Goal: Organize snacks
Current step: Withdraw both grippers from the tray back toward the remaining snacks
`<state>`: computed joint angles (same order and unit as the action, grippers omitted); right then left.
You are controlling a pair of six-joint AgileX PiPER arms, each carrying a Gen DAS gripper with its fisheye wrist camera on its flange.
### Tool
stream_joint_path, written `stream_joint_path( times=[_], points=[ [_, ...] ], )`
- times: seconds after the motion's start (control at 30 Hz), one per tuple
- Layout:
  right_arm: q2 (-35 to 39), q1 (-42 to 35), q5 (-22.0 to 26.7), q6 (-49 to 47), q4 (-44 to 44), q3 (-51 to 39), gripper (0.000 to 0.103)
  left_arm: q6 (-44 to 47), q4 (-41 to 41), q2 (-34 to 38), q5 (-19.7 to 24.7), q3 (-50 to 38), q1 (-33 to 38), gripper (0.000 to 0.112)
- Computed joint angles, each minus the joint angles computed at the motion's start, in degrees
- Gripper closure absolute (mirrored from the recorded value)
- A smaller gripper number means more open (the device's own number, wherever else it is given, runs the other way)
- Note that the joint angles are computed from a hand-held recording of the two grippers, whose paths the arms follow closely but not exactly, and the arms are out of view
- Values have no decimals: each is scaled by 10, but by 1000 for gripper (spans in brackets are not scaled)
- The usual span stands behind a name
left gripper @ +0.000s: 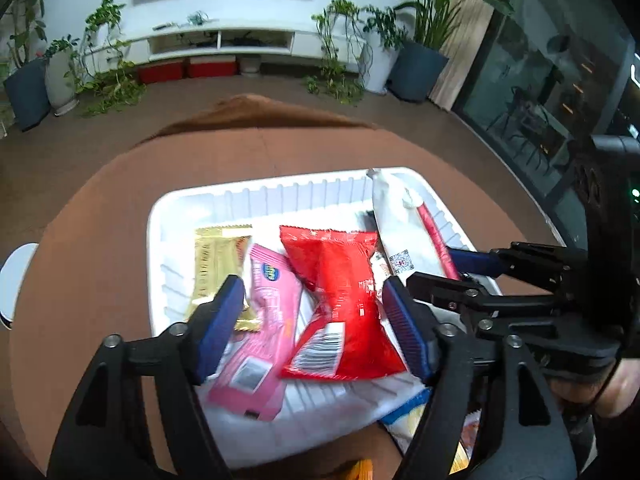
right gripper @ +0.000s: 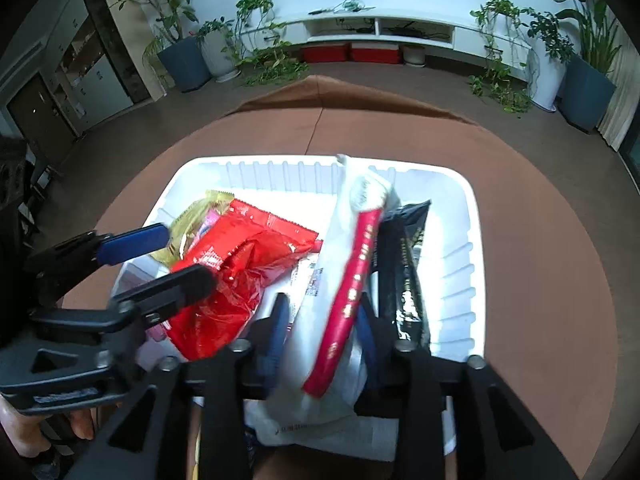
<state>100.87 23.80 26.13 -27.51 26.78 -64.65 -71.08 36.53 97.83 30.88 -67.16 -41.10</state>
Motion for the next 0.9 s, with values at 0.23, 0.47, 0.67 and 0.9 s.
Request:
stream_joint_path(
  times=[0.23,0.47,0.67,0.9],
  points=[
    [-122,-78,33,-182,214,83,16,-102,94,-118,49,77,-77,10],
    [-292,-207,143,-362,386,246,9,-220,145,-198,172,138,-250,10],
    [-422,-361,266,-440,385,389,9,-317,128,-209,275,175,-418,10],
    [-527,-533,419,-477,302,511,9,-311,17,-158,272,177,-504,10]
  ],
)
